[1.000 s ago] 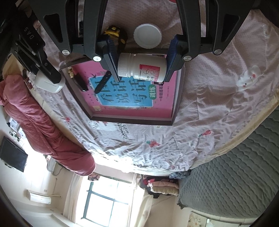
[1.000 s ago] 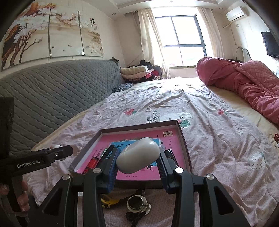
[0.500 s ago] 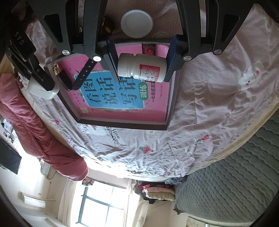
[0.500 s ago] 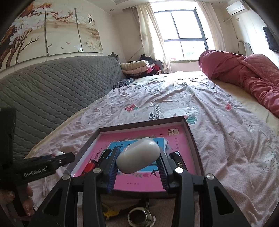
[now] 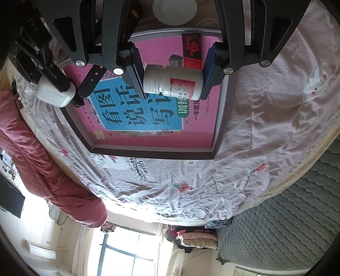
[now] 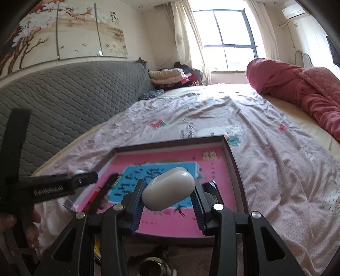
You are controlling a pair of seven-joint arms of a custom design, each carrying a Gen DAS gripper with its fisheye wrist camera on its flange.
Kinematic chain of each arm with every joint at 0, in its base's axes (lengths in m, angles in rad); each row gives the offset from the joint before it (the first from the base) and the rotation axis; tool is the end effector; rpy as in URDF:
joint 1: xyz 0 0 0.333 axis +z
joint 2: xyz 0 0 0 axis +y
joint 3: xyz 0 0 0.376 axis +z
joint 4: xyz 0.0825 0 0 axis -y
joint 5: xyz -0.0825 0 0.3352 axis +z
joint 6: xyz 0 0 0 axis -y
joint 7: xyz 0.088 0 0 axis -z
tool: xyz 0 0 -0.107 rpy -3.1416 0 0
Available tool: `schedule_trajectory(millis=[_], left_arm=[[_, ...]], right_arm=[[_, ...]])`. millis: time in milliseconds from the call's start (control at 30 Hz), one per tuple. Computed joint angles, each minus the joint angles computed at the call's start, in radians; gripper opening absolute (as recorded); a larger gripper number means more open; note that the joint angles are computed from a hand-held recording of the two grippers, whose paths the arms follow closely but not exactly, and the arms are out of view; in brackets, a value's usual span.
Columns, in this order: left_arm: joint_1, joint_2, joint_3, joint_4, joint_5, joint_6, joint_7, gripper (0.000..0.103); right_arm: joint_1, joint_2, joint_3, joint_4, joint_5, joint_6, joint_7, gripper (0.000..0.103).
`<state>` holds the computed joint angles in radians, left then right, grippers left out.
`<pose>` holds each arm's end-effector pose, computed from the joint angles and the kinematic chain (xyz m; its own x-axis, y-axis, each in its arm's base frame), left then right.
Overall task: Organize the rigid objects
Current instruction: 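Carry the pill bottle over the gray box while the right tool carries the earbud case, then lower and release the pill bottle into the box while the right tool releases the earbud case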
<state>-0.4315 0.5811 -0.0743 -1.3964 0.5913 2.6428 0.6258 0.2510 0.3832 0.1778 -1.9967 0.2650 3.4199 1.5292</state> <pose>0.6563 -0.3613 0.5126 -0.0108 -0.9920 0.1259 -0.7283 -0.0785 -0.6808 0.6027 0.2226 0.4854 0.2351 -0.9488 -0.2108 -0.5514 0.0484 -0.8329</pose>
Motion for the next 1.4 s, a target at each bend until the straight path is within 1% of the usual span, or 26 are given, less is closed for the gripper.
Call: schedule_trajectory(millis=[33,67,100,233,267,333,533,600,700,767,833,900,967,1000,1033,1067,1133,1167,1200,1300,1333,1400], left_arm=[[-0.001,0.005,0.0,0.008,-0.001,-0.003,0.002,0.05],[0.0,0.011,-0.002,0.016,-0.003,-0.005,0.008,0.05],[-0.002,0.017,-0.003,0.025,-0.005,-0.01,0.013,0.05],[0.001,0.037,-0.011,0.052,-0.025,-0.024,0.034,0.05],[-0.001,0.041,-0.011,0.056,-0.027,-0.028,0.04,0.05],[-0.003,0.049,-0.011,0.065,-0.033,-0.035,0.049,0.05],[-0.003,0.061,-0.018,0.066,-0.055,-0.038,0.075,0.05],[-0.003,0.062,-0.02,0.062,-0.061,-0.036,0.08,0.05],[-0.001,0.063,-0.023,0.057,-0.069,-0.031,0.092,0.05],[-0.002,0.064,-0.024,0.055,-0.073,-0.027,0.097,0.05],[-0.001,0.064,-0.025,0.053,-0.078,-0.023,0.104,0.05],[0.001,0.067,-0.03,0.054,-0.085,-0.022,0.114,0.05],[0.001,0.069,-0.03,0.055,-0.09,-0.021,0.12,0.05],[0.002,0.071,-0.032,0.056,-0.094,-0.02,0.126,0.05],[0.001,0.072,-0.033,0.058,-0.096,-0.022,0.13,0.05],[0.0,0.073,-0.033,0.059,-0.098,-0.024,0.134,0.05],[0.0,0.075,-0.034,0.061,-0.103,-0.025,0.14,0.05],[-0.002,0.076,-0.031,0.062,-0.103,-0.026,0.141,0.05],[-0.003,0.076,-0.03,0.063,-0.103,-0.027,0.141,0.05],[-0.004,0.078,-0.031,0.065,-0.107,-0.031,0.147,0.05],[-0.003,0.078,-0.031,0.064,-0.108,-0.03,0.148,0.05],[-0.003,0.077,-0.032,0.062,-0.109,-0.032,0.153,0.05]], right_arm=[[0.015,0.001,-0.017,0.0,0.009,-0.003,-0.001,0.042],[0.017,0.002,-0.02,0.001,0.011,-0.01,-0.001,0.042],[-0.006,0.004,0.004,-0.002,0.005,-0.011,0.005,0.042],[0.006,0.003,-0.01,-0.006,0.007,-0.007,-0.001,0.042],[-0.008,0.005,0.004,-0.005,0.0,-0.007,0.0,0.042],[0.001,0.006,-0.005,-0.003,0.002,-0.014,-0.002,0.042],[-0.03,0.016,0.033,0.01,-0.015,-0.047,-0.01,0.042],[-0.031,0.019,0.036,0.015,-0.016,-0.052,-0.015,0.042],[-0.018,0.026,0.025,0.025,-0.012,-0.074,-0.027,0.042],[0.004,0.028,0.002,0.032,0.0,-0.094,-0.033,0.042],[0.014,0.029,-0.007,0.033,0.008,-0.097,-0.041,0.042],[0.01,0.03,-0.001,0.034,0.014,-0.099,-0.049,0.042],[0.029,0.03,-0.022,0.037,0.02,-0.101,-0.057,0.042],[0.029,0.031,-0.02,0.039,0.022,-0.104,-0.061,0.042],[0.04,0.031,-0.031,0.04,0.025,-0.106,-0.064,0.042],[0.064,0.031,-0.058,0.043,0.028,-0.111,-0.068,0.042],[0.085,0.034,-0.079,0.049,0.031,-0.119,-0.077,0.042],[0.126,0.034,-0.125,0.054,0.033,-0.127,-0.079,0.042],[0.149,0.035,-0.151,0.055,0.034,-0.132,-0.083,0.042],[0.261,0.042,-0.277,0.065,0.029,-0.16,-0.079,0.042],[0.29,0.045,-0.31,0.068,0.025,-0.168,-0.075,0.042],[0.29,0.047,-0.312,0.073,0.023,-0.178,-0.071,0.042]])
